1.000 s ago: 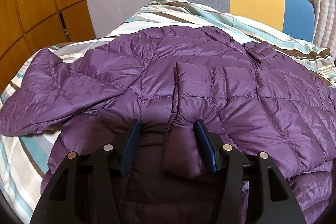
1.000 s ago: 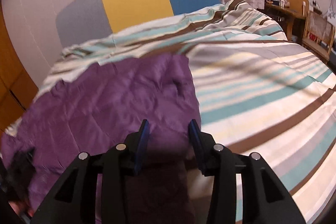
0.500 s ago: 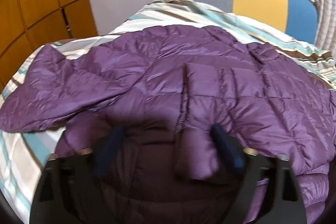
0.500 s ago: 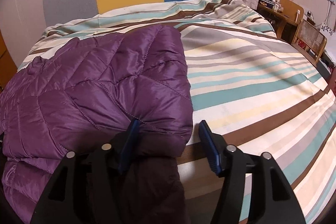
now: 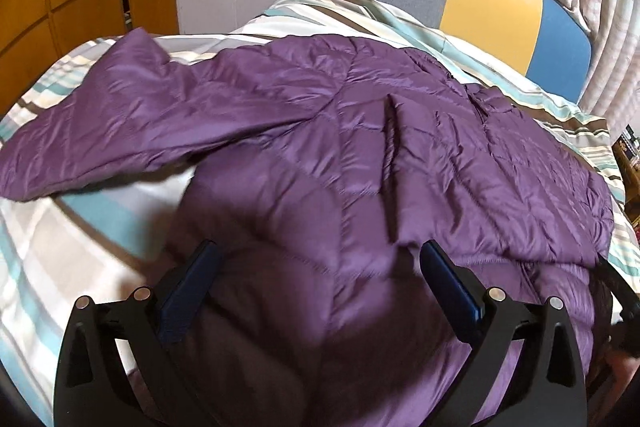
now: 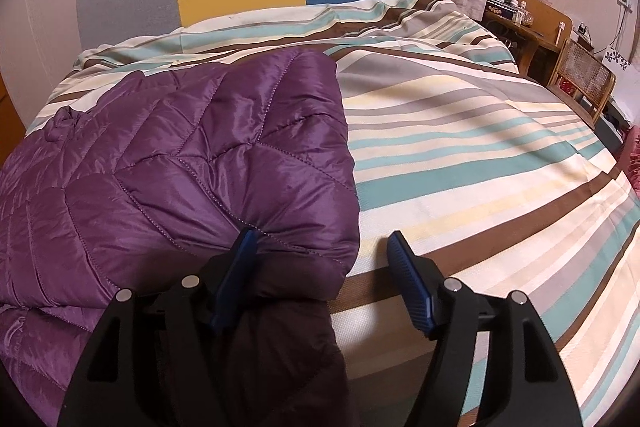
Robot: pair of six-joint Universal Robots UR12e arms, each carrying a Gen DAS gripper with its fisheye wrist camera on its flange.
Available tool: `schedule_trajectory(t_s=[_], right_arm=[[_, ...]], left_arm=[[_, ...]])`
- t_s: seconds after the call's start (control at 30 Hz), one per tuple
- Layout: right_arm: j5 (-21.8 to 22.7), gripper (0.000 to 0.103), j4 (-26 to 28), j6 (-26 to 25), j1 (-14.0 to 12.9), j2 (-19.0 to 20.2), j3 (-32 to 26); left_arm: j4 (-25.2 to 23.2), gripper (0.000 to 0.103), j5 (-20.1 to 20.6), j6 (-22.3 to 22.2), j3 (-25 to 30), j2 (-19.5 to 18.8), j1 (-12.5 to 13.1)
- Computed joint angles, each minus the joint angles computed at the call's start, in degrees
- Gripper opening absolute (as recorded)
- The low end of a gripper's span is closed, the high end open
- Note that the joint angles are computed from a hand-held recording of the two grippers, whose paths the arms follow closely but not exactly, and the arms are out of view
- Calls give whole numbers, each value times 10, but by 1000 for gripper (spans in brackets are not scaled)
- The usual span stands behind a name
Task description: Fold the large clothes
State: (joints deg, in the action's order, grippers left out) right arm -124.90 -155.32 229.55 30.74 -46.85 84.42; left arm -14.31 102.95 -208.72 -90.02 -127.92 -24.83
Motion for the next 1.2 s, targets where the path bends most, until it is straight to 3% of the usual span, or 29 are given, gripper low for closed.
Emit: schedule_trajectory(t_s=[0.17, 0.3, 0.4, 0.47, 0.6, 0.73, 0.9, 1.03, 1.2], right_arm=[[0, 69, 1, 0, 0, 0, 0], [-1, 69, 1, 1, 0, 0, 0], [-1, 69, 0, 1, 0, 0, 0], [-1, 69, 1, 1, 0, 0, 0], [0, 70, 0, 2, 0, 0, 1], [1, 71, -3, 4, 0, -2, 4], [1, 71, -3, 5, 0, -2, 4], [2, 71, -3, 6, 0, -2, 3], [1, 72, -2, 7, 0, -2, 4]], left_arm=[[79, 100, -34, -15, -51, 21, 14], [130, 100, -45, -85, -89, 34, 28], [131, 100, -58, -130, -107, 41, 37], [137, 100, -73, -136, -116, 46, 41], [122, 100, -62, -120, -125, 59, 41], [173, 100, -16, -133, -154, 71, 48], [223, 100, 28, -233, -199, 89, 79], [247, 100, 38, -319, -229, 100, 109], [261, 78, 24, -409, -253, 105, 149]])
